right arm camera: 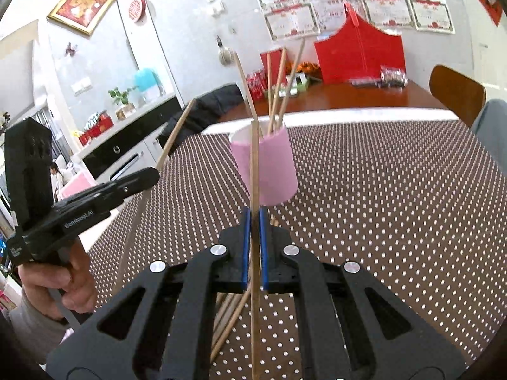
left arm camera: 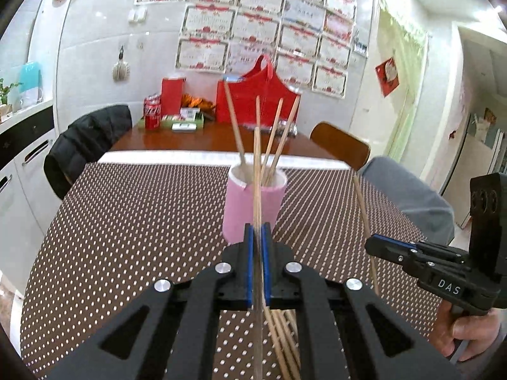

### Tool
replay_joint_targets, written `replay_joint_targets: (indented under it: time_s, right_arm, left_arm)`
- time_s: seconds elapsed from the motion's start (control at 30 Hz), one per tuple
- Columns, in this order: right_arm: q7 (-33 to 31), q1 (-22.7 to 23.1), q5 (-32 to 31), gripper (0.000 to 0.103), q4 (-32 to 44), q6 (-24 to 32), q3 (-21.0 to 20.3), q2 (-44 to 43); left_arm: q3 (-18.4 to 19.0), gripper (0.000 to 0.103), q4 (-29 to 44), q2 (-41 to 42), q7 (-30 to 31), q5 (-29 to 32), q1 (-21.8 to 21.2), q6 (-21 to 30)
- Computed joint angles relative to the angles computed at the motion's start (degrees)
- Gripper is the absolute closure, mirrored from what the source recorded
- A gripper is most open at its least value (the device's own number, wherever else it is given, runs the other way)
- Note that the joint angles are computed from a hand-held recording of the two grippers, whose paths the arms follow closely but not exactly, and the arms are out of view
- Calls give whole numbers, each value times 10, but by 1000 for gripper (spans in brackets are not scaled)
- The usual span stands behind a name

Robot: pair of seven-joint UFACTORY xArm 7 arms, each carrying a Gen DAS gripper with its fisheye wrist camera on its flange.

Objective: Organize utensils
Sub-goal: 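Lift both chopsticks upright and carry them over the pink cup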

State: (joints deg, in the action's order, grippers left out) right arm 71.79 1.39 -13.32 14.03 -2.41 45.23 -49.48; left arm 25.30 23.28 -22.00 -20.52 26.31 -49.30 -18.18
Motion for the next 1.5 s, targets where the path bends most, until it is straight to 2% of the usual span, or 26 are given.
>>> replay_joint_targets:
  time_s: [0.07, 0.23, 0.4, 0.6, 0.87, 1.03, 1.17, 1.33, 1.5]
  right_arm:
    - [1, -9, -2, 97, 1, -7, 3, -15]
    - [-7, -34, 2, 97, 0, -40, 3, -40]
    - [-30, -67, 16, 97, 9, -75, 9, -46]
    - [-85, -155, 39, 97, 59, -132, 17, -20]
    - [-169, -268, 78, 97, 154, -198, 38, 57]
    - [-218, -349, 111, 97, 217, -226, 81, 106]
    - [-250, -418, 146, 97, 250, -252, 135, 139]
    - [-290, -494, 185, 97, 267, -282, 211, 173]
    - [-318, -549, 209, 97, 270, -299, 275, 194]
  left_arm:
    - [-19, 98, 0, 1, -3, -6, 15, -20]
    - [-40, 98, 22, 21, -33, 14, 41, -63]
    - [-35, 98, 55, 45, -82, 59, 56, -99]
    - [-26, 98, 134, 102, -147, 114, 68, -162]
    - [-70, 98, 263, 197, -182, 104, 112, -214]
    - [-109, 98, 339, 266, -174, 69, 141, -236]
    - [-140, 98, 375, 314, -143, 27, 158, -242]
    - [-173, 98, 402, 367, -120, -15, 183, -247]
    - [-204, 98, 412, 403, -96, -41, 210, -252]
